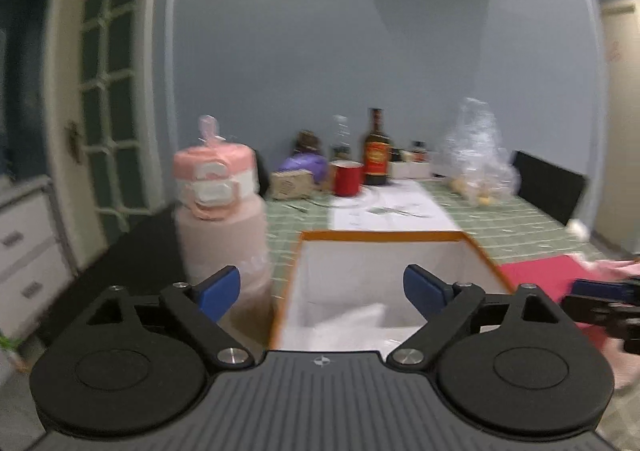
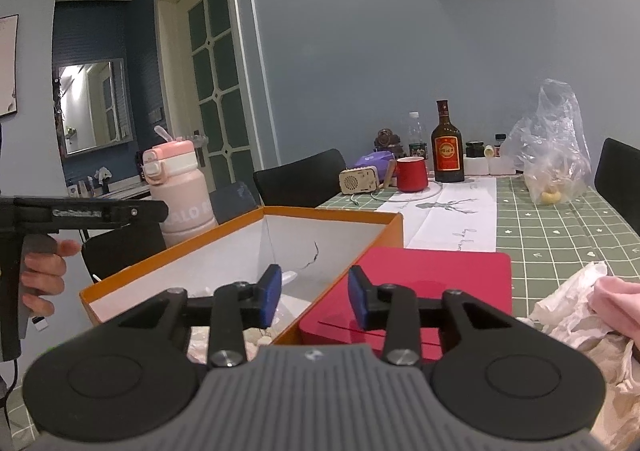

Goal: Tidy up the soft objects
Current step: 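Move both tools back toward the pile of soft items beside the red box, then grasp the white cloth with the right tool and lift it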

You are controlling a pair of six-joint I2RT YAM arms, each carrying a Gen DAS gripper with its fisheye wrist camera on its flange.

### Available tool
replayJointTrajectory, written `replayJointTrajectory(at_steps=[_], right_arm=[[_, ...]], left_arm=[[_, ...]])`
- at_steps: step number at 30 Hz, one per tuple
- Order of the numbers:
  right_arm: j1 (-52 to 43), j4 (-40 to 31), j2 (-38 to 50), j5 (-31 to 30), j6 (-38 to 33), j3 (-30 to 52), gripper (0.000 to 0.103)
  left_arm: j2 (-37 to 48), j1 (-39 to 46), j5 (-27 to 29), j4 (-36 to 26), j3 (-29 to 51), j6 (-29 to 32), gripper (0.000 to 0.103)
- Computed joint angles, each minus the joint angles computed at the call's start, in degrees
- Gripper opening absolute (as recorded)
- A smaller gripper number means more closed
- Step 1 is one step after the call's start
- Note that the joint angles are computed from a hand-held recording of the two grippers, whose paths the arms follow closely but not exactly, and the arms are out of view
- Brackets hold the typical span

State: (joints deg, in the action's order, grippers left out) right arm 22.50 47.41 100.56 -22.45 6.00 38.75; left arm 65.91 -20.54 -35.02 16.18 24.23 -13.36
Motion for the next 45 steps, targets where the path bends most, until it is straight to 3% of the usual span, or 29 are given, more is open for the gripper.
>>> replayJointTrajectory(at_steps=[11,18,26,33,36,40,45], right_arm=[[-2.17,2.00,-0.95,-1.96,2.14,-1.95,0.044],[-6.06,3.90,-5.70,-3.10,1.31,-6.39,0.052],[-13.15,3.50,-12.59,-2.80,-1.54,-11.70,0.059],[-20.62,-3.21,-13.92,-7.46,-3.26,-12.04,0.070],[-21.86,-5.14,-14.64,-6.59,-6.13,-12.70,0.073],[-25.21,-7.04,-14.66,-8.14,-6.49,-12.40,0.097],[-29.74,-10.63,-13.45,-9.30,-7.47,-10.70,0.100]], left_arm=[[-4.50,-3.91,5.92,-3.78,0.97,-0.66,0.103],[-0.13,-8.49,9.03,-4.37,3.15,-0.52,0.103],[9.22,-15.16,5.46,-1.46,7.33,1.42,0.103],[18.03,-18.21,5.68,-1.96,13.37,1.64,0.103],[20.48,-18.65,7.08,-1.59,15.18,1.33,0.103],[24.30,-19.47,7.16,-1.90,18.91,1.28,0.103],[28.87,-20.59,5.98,-3.53,23.62,1.78,0.103]])
